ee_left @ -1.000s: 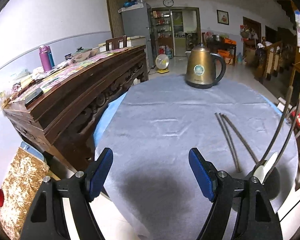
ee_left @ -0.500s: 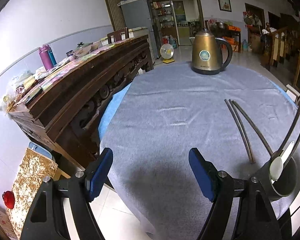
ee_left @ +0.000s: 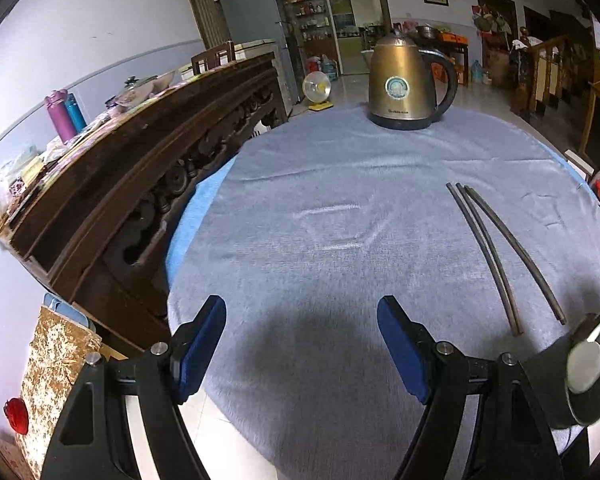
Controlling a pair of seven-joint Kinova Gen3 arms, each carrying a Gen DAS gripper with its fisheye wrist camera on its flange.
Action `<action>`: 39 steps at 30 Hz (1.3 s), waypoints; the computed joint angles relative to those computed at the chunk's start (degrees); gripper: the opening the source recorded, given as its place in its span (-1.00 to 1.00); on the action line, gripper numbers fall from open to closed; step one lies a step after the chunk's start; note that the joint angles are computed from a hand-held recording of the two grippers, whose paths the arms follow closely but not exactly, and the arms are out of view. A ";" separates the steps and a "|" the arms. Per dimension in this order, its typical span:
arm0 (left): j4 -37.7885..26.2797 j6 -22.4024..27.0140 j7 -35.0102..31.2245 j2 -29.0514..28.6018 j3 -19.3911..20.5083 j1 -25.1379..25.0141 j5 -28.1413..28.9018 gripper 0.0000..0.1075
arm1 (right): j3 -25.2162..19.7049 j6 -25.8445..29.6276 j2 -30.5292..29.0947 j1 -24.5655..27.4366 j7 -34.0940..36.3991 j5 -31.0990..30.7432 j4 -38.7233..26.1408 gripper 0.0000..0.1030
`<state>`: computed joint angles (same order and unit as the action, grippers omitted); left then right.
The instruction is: Organize utensils
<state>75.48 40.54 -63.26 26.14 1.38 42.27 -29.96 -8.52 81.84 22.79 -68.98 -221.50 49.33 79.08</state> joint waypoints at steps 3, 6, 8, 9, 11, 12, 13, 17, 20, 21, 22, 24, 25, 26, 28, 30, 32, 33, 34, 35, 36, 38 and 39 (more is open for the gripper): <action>-2.07 0.84 -1.70 1.73 0.62 -0.59 0.96 0.46 | 0.25 -1.37 0.21 1.64 1.87 -0.56 -0.30 -0.19; -3.78 1.34 -3.43 3.10 0.87 -0.92 2.17 0.46 | 0.65 -2.61 0.43 2.78 3.48 -0.92 -0.49 -0.19; -4.79 1.65 -4.17 3.92 0.61 -0.78 2.65 0.46 | 0.93 -3.55 0.57 3.48 4.43 -1.16 -0.51 -0.19; -5.30 1.78 -4.55 4.33 0.54 -0.79 2.96 0.46 | 1.08 -3.97 0.67 3.85 4.97 -1.32 -0.63 -0.19; -6.14 2.03 -5.17 5.05 0.33 -0.76 3.50 0.46 | 1.34 -5.10 0.74 4.55 5.86 -1.61 -0.61 -0.19; -6.66 2.32 -5.45 5.41 0.21 -0.71 3.75 0.46 | 1.49 -5.53 0.86 4.86 6.38 -1.74 -0.68 -0.19; -7.10 2.48 -5.74 5.74 0.15 -0.71 4.02 0.46 | 1.63 -5.78 0.96 5.04 6.78 -1.86 -0.76 -0.19; -8.45 2.94 -6.66 6.74 -0.25 -0.54 4.71 0.46 | 2.21 -7.21 1.26 5.91 8.26 -2.36 -0.93 -0.19; -9.17 3.18 -7.25 7.24 -0.44 -0.41 5.07 0.46 | 2.60 -8.31 1.21 6.41 8.64 -2.57 -0.57 -0.19; -9.48 3.31 -7.40 7.44 -0.51 -0.34 5.17 0.46 | 2.68 -8.54 1.21 6.52 8.75 -2.60 -0.51 -0.19; -9.82 3.45 -7.60 7.65 -0.53 -0.31 5.30 0.46 | 2.75 -8.82 1.19 6.70 9.02 -2.64 -0.47 -0.19; -10.44 3.61 -8.09 8.06 -0.58 -0.22 5.45 0.46 | 2.88 -9.17 1.22 6.98 9.53 -2.71 -0.46 -0.19; -10.78 3.73 -8.26 8.28 -0.65 -0.15 5.52 0.46 | 2.96 -9.45 1.14 7.13 9.66 -2.69 -0.28 -0.19; -11.19 3.91 -8.52 8.51 -0.64 -0.13 5.64 0.46 | 3.00 -9.88 1.06 7.34 9.84 -2.68 -0.12 -0.19; -11.94 4.07 -9.09 8.95 -0.58 -0.09 5.90 0.46 | 3.07 -10.65 0.98 7.81 10.38 -2.70 0.10 -0.19; -12.85 4.22 -9.91 9.46 -0.43 -0.14 6.26 0.46 | 3.09 -11.88 0.81 8.66 11.52 -2.87 0.46 -0.19; -14.43 4.69 -11.50 10.23 0.40 -0.83 7.49 0.46 | 3.24 -12.84 0.73 9.27 12.42 -2.81 0.81 -0.19; -15.29 4.80 -12.70 10.60 1.20 -1.55 8.68 0.46 | 3.34 -13.44 0.70 9.63 12.97 -2.68 1.03 -0.19; -15.89 4.70 -13.67 10.85 1.69 -2.02 9.69 0.46 | 3.42 -14.15 0.59 9.96 13.29 -2.59 1.35 -0.19; -16.31 4.10 -14.90 11.12 2.38 -2.66 10.88 0.46 | 3.50 -15.29 0.32 10.40 13.46 -2.43 1.99 -0.19; -17.52 3.90 -16.68 11.86 3.35 -3.40 12.26 0.46 | 3.57 -16.96 0.03 11.16 13.76 -2.31 2.77 -0.19; -20.17 4.78 -19.29 13.41 4.17 -3.87 14.42 0.46 | 3.73 -19.91 -0.35 12.56 14.47 -2.15 3.99 -0.19; -21.83 5.16 -21.05 14.43 5.02 -4.40 15.92 0.46 | 3.84 -21.45 -0.45 13.20 14.73 -2.03 4.55 -0.19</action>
<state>53.65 45.70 -84.31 40.57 6.40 37.87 -14.04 -4.68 60.39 22.34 -55.79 -206.77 47.30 83.63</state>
